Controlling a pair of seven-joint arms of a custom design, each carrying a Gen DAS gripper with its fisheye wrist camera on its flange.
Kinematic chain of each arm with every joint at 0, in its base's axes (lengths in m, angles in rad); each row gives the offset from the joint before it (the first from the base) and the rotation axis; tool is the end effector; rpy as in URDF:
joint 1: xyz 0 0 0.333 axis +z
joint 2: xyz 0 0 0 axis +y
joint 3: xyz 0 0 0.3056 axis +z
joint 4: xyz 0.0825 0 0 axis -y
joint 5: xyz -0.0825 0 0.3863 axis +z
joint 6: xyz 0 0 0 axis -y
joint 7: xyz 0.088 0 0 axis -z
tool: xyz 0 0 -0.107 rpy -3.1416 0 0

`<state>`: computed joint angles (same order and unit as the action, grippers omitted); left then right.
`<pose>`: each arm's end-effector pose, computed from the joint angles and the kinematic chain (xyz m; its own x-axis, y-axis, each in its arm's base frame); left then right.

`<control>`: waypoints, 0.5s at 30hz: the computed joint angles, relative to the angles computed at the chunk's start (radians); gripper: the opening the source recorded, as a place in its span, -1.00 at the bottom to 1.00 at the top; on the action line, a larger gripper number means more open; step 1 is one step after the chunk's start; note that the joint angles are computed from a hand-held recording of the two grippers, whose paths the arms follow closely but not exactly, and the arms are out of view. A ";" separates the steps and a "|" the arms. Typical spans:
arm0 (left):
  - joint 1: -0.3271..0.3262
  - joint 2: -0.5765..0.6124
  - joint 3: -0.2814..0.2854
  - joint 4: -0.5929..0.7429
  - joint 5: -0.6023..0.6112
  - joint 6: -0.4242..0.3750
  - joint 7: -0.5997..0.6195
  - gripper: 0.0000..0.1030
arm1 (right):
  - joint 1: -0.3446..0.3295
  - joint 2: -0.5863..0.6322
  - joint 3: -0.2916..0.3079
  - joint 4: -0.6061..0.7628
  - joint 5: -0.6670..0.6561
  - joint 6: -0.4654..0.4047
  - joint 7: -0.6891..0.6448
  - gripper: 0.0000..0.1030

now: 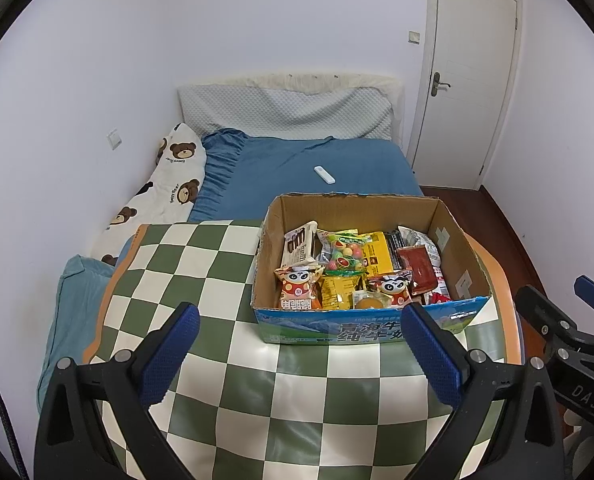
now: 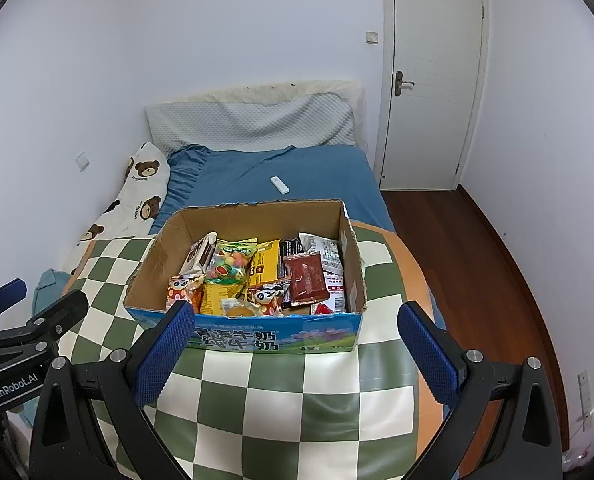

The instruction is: Organize snacks

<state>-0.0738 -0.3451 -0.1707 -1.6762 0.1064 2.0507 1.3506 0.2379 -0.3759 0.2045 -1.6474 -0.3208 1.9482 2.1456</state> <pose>0.4510 -0.1292 0.7956 -0.0442 -0.9989 -0.0146 -0.7425 0.0426 -0.6685 0.4009 0.1992 0.8123 -0.1013 -0.9948 -0.0099 -0.7104 0.0793 -0.6993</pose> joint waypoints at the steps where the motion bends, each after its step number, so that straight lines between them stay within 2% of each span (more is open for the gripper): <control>1: -0.001 -0.001 0.001 -0.002 -0.001 0.002 0.002 1.00 | 0.000 -0.001 0.000 0.001 0.000 -0.001 0.001 1.00; 15: 0.001 -0.004 0.002 0.003 -0.001 -0.003 0.000 1.00 | 0.001 -0.004 0.000 0.007 0.002 -0.006 0.000 1.00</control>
<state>-0.0730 -0.3486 -0.1690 -1.6728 0.1056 2.0482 1.3501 0.2384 -0.3796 0.2047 -1.6407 -0.3189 1.9423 2.1456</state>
